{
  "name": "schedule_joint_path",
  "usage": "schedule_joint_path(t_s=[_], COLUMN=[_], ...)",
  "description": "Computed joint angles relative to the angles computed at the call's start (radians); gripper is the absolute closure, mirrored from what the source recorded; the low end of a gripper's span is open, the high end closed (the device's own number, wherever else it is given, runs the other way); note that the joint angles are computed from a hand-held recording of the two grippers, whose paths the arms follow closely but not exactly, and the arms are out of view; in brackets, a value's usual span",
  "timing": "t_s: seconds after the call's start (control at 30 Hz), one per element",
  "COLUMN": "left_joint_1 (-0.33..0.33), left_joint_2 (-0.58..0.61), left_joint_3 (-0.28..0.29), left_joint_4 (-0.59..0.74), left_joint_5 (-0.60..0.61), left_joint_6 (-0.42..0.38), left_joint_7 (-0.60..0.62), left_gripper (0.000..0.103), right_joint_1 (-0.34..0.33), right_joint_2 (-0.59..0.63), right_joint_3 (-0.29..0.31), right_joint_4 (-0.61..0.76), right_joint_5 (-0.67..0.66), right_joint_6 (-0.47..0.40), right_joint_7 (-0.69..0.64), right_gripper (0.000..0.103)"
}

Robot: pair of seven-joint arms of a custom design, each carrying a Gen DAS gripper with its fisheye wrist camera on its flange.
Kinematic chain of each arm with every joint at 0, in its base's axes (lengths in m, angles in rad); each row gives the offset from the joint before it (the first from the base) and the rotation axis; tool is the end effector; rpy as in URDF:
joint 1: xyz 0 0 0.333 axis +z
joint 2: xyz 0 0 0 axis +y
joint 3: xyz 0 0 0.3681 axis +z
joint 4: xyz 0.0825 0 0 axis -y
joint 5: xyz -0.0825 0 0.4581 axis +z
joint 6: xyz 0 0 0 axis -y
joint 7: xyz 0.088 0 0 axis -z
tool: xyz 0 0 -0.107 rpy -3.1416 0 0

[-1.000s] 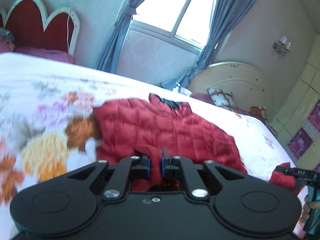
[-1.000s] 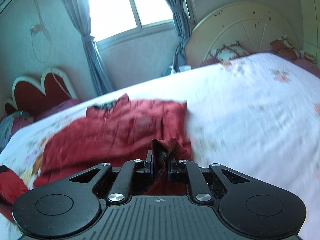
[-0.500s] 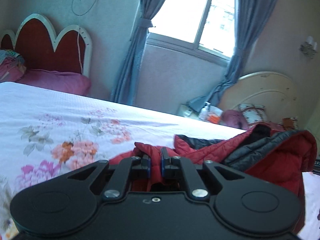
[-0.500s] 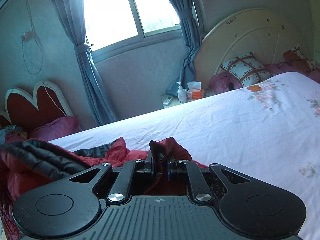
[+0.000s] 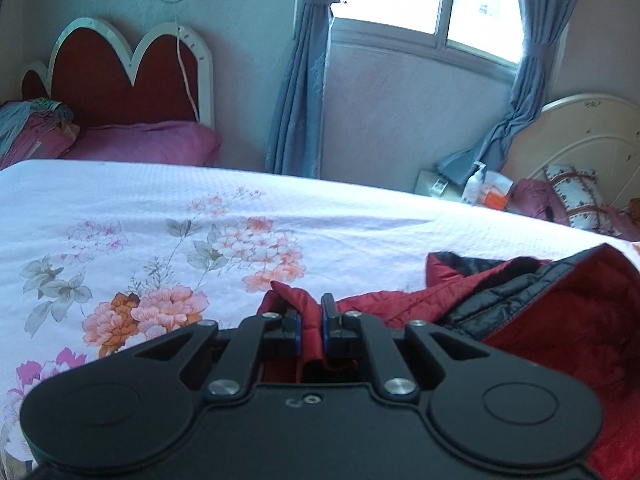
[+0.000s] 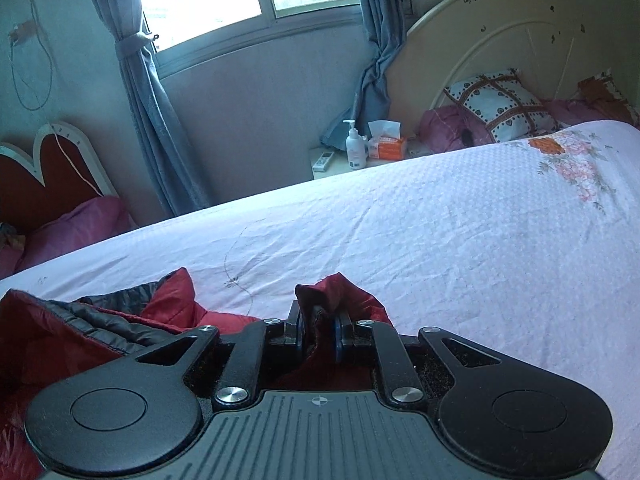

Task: Fold large clothes
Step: 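Lift the hem with both tools and fold it over toward the collar, then open both tools and press the folded jacket flat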

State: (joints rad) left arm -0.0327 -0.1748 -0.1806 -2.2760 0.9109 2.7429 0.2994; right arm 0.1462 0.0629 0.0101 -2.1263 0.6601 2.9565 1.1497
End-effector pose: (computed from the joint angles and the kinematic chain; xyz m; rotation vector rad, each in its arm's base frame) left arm 0.5609 -0.1572 0.5003 -1.9393 1.4195 -0.6934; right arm 0.6544 0.0616 0.4694 -1.6573 1.7017 -0.4524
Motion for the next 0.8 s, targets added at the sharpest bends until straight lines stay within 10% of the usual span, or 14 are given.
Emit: schedule_joint_path(t_s=[0.07,0.13,0.17,0.37,0.47,0.5,0.57,0.8], left_joint_1=[-0.001,-0.003,-0.003,0.031,0.073,0.077,0.056,-0.025], left_joint_2=[0.017,0.027,0.027,-0.006,-0.049,-0.068,-0.087,-0.045], left_joint_3=[0.0,0.006,0.009,-0.011,-0.074,-0.094,-0.084,-0.063], left_joint_4=[0.013,0.02,0.02,0.006,0.0,-0.006,-0.014,-0.027], left_joint_5=[-0.011,-0.028,-0.039,0.057,0.319,0.424,0.489,0.396], left_joint_6=[-0.017,-0.004,0.008,0.058,-0.015,-0.061,-0.069,0.006], left_joint_7=[-0.005,-0.006,-0.011,-0.196,-0.437,-0.525,-0.533,-0.208], left_gripper=[0.09,0.087,0.086,0.071,0.004,0.0,0.007,0.016], right_joint_1=[-0.002,-0.003,0.0,0.027,0.02,-0.009,-0.064,0.037], right_joint_2=[0.026,0.038,0.04,0.035,0.013,0.004,-0.021,-0.128], right_joint_3=[0.003,0.013,0.021,0.011,0.023,0.059,0.127,0.065], right_joint_4=[0.023,0.024,0.017,0.003,-0.023,-0.029,-0.035,-0.176], right_joint_5=[0.025,0.056,0.075,0.055,0.042,0.079,0.198,0.068], right_joint_6=[0.008,0.073,0.138,0.253,0.291,0.3,0.286,0.192], right_joint_7=[-0.01,-0.02,-0.037,-0.096,-0.104,-0.141,-0.261,-0.236], right_gripper=[0.077,0.021,0.013,0.011,0.011,0.011,0.011,0.012])
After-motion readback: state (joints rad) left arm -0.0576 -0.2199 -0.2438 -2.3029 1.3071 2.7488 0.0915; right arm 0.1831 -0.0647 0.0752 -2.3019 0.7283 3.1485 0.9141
